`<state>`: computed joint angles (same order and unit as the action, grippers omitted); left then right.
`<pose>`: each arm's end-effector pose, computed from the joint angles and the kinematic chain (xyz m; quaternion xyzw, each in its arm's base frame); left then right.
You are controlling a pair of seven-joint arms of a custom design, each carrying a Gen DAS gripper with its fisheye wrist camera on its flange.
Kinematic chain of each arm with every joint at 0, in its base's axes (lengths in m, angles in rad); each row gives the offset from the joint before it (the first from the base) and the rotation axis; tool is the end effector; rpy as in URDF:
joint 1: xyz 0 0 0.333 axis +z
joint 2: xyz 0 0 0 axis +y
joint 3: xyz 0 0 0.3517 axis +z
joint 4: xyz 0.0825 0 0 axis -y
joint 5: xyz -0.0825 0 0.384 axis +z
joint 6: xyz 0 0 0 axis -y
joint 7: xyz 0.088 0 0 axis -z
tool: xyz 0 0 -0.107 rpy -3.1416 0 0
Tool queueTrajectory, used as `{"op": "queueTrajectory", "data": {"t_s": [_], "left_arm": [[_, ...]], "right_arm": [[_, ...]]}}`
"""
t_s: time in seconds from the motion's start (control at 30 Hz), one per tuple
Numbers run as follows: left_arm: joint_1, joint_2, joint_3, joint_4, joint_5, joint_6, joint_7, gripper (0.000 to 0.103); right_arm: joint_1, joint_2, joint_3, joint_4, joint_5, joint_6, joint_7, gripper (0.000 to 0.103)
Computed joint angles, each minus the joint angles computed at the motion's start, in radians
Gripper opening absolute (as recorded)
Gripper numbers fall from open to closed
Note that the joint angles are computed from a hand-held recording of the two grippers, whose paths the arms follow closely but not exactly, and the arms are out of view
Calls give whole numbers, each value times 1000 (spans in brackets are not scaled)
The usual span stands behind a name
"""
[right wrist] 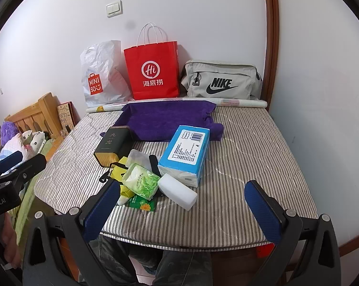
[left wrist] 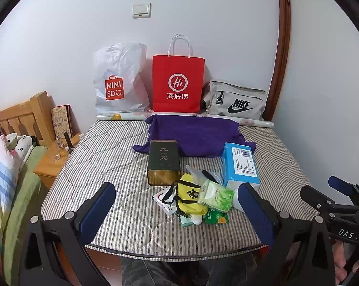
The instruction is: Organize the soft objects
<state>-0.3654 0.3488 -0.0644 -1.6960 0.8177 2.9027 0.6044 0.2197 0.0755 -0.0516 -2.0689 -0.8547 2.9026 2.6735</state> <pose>0.6271 -0.3284 0.5145 -0.5767 0.6803 -0.3627 0.2705 0.5861 0.1463 0.5037 -0.5858 0.6967 -0.2893 0.2963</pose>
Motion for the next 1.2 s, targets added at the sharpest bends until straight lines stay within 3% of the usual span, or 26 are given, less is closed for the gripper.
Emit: {"op": "queueTrajectory", "data": {"t_s": [1.2], "left_arm": [[1,-9,0,-5,12,-10,-7,103]], "right_arm": [[-1,-6,7,-3,-15,-5,9,103]]}}
